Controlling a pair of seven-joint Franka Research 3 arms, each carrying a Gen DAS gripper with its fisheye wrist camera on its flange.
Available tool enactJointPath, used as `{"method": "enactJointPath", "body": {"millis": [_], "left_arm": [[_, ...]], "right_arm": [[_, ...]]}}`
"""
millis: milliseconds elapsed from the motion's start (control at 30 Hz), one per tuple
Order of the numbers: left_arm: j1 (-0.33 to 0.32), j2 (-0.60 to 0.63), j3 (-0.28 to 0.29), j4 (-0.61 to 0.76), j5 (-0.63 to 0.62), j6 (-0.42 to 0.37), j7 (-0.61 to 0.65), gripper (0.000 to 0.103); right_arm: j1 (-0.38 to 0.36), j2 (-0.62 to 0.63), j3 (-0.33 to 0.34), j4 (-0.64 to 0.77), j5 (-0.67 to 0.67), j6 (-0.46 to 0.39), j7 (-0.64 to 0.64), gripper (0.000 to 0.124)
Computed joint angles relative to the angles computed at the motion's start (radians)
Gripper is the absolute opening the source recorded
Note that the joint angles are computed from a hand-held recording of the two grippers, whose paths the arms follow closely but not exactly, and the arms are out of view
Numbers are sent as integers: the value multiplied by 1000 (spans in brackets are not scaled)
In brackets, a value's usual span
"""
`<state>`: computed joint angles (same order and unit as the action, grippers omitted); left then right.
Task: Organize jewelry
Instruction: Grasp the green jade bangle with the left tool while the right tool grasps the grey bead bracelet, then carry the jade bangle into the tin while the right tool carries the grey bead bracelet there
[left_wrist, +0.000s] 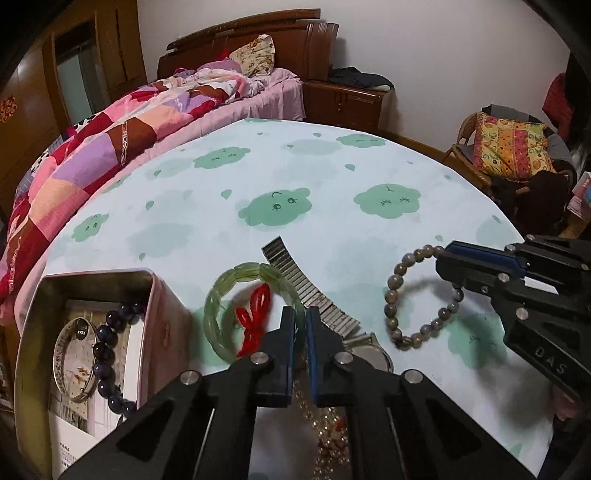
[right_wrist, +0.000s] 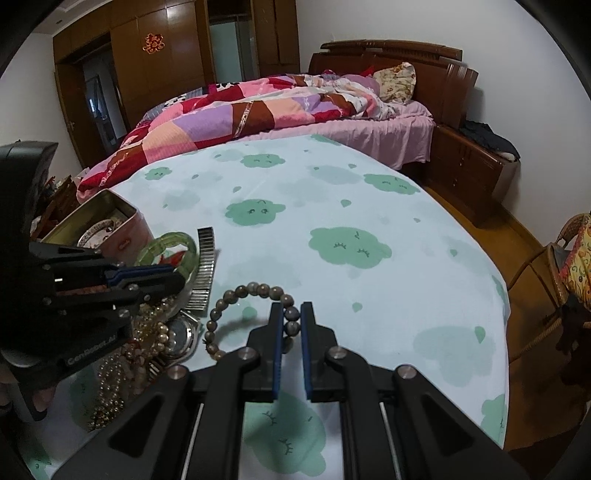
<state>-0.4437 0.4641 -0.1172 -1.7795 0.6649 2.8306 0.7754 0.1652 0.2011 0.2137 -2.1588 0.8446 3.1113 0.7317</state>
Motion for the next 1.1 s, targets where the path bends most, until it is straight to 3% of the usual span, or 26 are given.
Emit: {"method": "enactJointPath", "body": {"millis": [233, 633, 867, 1100], "left_arm": [[-24, -66, 39, -69, 77, 71, -90, 5], [-37, -180, 81, -139, 349, 177, -356, 5], [2, -232, 62, -155, 520, 177, -512, 5], [68, -257, 13, -182, 563, 146, -553, 5]], "right_arm": [[-31, -7, 47, 4, 117, 21, -111, 11], [25, -46, 28, 10, 204, 46, -212, 11], [44, -51, 32, 33, 245, 54, -268, 11], [70, -41, 25, 66, 247, 46, -293, 11]]}}
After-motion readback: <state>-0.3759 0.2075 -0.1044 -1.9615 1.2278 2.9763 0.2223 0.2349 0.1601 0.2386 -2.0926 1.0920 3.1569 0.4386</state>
